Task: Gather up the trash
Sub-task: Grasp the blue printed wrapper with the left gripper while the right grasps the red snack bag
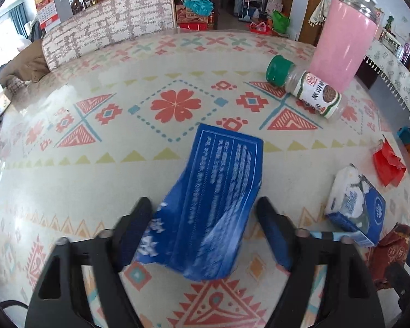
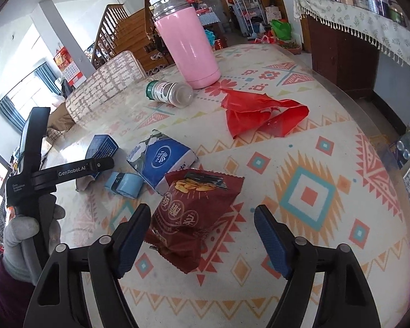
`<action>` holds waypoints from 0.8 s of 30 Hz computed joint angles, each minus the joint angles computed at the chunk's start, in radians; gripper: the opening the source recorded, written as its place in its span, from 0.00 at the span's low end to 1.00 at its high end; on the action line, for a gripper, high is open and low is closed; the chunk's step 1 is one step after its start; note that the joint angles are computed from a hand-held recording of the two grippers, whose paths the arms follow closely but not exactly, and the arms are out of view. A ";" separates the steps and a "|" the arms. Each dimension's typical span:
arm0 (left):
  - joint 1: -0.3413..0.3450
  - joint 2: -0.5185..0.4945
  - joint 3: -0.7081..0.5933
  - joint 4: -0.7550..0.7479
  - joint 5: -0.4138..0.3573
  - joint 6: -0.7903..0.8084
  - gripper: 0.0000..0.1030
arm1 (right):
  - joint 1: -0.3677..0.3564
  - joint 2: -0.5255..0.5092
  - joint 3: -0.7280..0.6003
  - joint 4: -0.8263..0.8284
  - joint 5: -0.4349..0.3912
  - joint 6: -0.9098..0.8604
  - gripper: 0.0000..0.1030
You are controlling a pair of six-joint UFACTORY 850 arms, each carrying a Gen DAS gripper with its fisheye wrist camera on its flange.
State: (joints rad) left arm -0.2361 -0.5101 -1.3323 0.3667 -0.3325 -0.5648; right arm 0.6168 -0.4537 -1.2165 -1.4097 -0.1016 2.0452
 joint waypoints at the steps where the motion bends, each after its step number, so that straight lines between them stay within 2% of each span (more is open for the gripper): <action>1: -0.003 0.007 0.006 0.000 -0.003 0.000 0.53 | 0.001 -0.002 -0.001 -0.014 -0.002 0.010 0.71; 5: -0.013 0.059 0.060 0.003 0.009 -0.026 0.52 | 0.005 -0.003 -0.002 -0.048 0.008 0.033 0.47; 7: -0.019 0.102 0.107 0.017 0.025 -0.057 0.52 | 0.004 -0.001 0.002 -0.108 0.012 0.094 0.41; 12: -0.034 0.248 0.259 0.015 0.083 -0.087 0.52 | 0.007 0.015 0.024 -0.341 0.004 0.333 0.37; 16: -0.043 0.359 0.370 -0.060 0.127 -0.030 0.52 | 0.009 0.026 0.041 -0.450 0.007 0.453 0.36; 24: -0.102 0.559 0.551 0.012 0.159 -0.147 0.52 | 0.052 0.102 0.113 -0.366 0.000 0.351 0.34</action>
